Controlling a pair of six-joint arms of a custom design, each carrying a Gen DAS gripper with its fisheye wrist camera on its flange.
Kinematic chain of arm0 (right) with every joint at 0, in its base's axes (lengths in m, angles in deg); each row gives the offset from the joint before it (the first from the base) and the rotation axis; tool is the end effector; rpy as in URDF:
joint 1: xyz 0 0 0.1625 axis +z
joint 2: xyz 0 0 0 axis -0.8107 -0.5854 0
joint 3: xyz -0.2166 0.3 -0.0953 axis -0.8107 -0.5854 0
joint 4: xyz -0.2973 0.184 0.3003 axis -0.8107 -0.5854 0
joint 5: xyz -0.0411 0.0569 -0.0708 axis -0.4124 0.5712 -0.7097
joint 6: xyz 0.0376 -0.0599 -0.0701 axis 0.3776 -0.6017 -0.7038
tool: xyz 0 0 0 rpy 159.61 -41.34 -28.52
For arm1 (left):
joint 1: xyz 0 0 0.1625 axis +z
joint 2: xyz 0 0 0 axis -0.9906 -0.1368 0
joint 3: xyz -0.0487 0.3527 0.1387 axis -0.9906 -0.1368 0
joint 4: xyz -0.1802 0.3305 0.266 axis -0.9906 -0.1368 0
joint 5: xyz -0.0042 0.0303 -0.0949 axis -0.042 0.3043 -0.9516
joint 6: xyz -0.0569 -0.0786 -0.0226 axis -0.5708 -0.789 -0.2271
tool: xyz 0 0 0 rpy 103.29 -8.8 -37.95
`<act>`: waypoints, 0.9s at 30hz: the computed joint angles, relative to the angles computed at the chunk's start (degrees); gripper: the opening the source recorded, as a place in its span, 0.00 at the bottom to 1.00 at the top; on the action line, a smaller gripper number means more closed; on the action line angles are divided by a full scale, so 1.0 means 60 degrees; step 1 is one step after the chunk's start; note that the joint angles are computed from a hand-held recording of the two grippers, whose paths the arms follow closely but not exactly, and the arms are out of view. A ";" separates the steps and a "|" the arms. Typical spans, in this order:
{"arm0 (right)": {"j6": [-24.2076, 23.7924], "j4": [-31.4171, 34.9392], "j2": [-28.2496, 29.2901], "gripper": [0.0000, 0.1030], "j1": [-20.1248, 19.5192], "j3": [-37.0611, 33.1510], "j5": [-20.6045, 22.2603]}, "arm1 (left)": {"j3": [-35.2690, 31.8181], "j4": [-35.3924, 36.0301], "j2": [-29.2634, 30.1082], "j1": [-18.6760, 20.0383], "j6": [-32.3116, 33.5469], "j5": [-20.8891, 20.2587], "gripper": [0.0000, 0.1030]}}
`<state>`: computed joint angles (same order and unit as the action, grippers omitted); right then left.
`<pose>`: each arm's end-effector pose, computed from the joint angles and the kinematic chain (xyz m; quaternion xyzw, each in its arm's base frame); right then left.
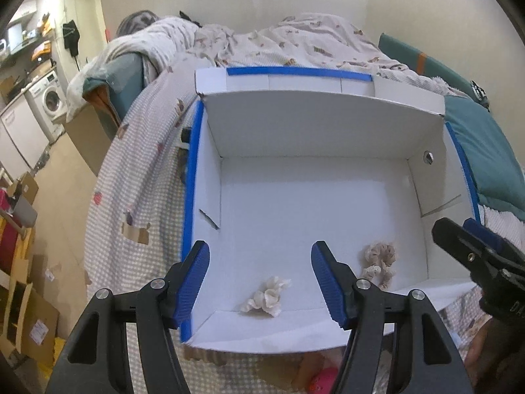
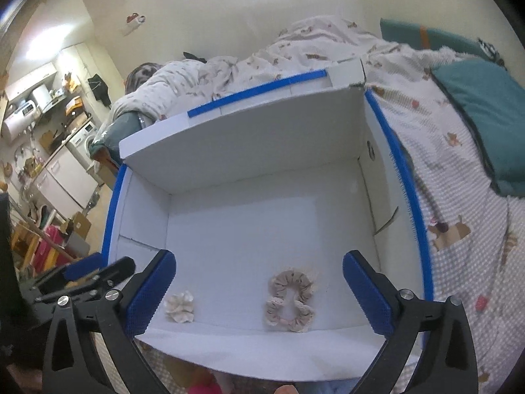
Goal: Organize soft objects
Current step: 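Withdraw both tools from the box back toward the remaining items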
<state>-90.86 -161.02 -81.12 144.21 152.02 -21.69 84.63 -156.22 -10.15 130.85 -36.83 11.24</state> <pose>0.1013 -0.6779 0.3099 0.0951 -0.9086 0.3448 0.2154 -0.3574 -0.7305 0.0521 0.1614 0.8756 -0.2796 0.3593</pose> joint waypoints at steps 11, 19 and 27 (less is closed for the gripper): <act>0.0200 -0.0272 -0.1140 1.00 0.0088 0.1036 -0.0156 | 0.1944 -0.0368 -0.1521 -0.0321 -0.0711 0.0329 0.60; 0.0083 0.0175 -0.2222 1.00 0.0107 0.2049 -0.0196 | 0.2971 0.0904 -0.2808 -0.0791 -0.2561 0.0520 0.60; 0.0026 0.0480 -0.3383 1.00 0.0076 0.3008 0.0123 | 0.3659 0.2078 -0.3608 -0.1332 -0.3650 0.0737 0.60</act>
<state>-90.71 -158.13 -101.42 144.66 170.07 -20.95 106.58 -143.75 -31.80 122.86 -58.73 15.67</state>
